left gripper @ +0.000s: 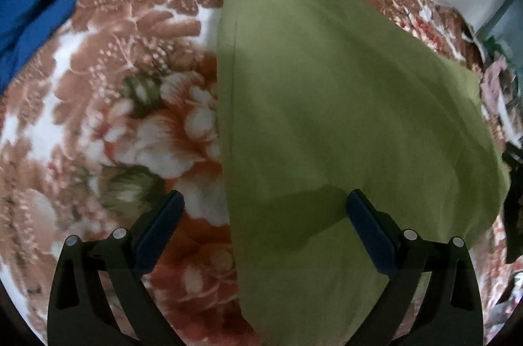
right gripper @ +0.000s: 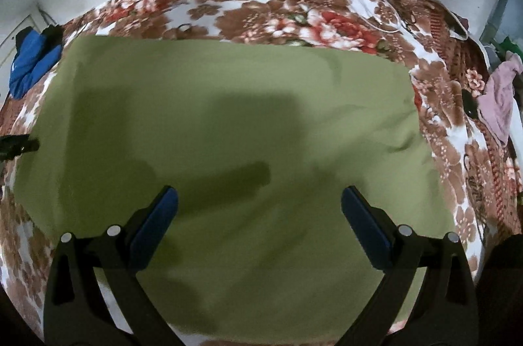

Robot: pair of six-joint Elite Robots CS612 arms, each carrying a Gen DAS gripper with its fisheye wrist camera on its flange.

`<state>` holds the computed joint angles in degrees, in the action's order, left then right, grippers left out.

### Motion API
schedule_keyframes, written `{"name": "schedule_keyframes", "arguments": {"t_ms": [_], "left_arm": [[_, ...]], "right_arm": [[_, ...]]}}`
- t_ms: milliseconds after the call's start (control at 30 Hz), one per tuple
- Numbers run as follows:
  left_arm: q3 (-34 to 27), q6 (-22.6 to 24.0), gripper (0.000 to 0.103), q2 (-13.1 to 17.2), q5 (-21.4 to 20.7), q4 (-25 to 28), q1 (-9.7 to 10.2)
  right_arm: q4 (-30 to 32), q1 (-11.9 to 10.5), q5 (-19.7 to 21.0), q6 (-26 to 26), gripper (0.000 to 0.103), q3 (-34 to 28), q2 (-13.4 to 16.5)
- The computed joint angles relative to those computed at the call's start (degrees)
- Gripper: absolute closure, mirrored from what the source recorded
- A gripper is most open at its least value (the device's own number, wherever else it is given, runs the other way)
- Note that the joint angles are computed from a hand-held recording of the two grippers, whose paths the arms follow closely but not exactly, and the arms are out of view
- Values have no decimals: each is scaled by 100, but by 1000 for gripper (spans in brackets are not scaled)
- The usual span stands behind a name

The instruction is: Fold large clothes

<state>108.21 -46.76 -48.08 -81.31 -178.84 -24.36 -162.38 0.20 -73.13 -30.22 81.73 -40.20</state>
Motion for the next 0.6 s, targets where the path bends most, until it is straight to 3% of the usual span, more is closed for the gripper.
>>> {"name": "schedule_keyframes", "arguments": {"t_ms": [167,233,333,467,533,600], "left_arm": [[-50,123,6,184,-463,-620,49],[-173,295,6,293,-861,-737,66],[-348,432,6,348,-864,-267,23],[-462,51,8,396,-924,-61,3],[-528,120,20,405,-1068,62,12],[-551,184,47,389,-1104,153,13]], "right_arm": [[-140,47,-138,-145,5,206,-69],[-157,51,-149,-111,5,242,-77],[-151,66,-163,-58,5,250,-72],[-151,94,-158,-40,5,226,-46],[-151,104,-139,-66,5,218,-36],[-148,123,-195,-116,5,209,-29]]}}
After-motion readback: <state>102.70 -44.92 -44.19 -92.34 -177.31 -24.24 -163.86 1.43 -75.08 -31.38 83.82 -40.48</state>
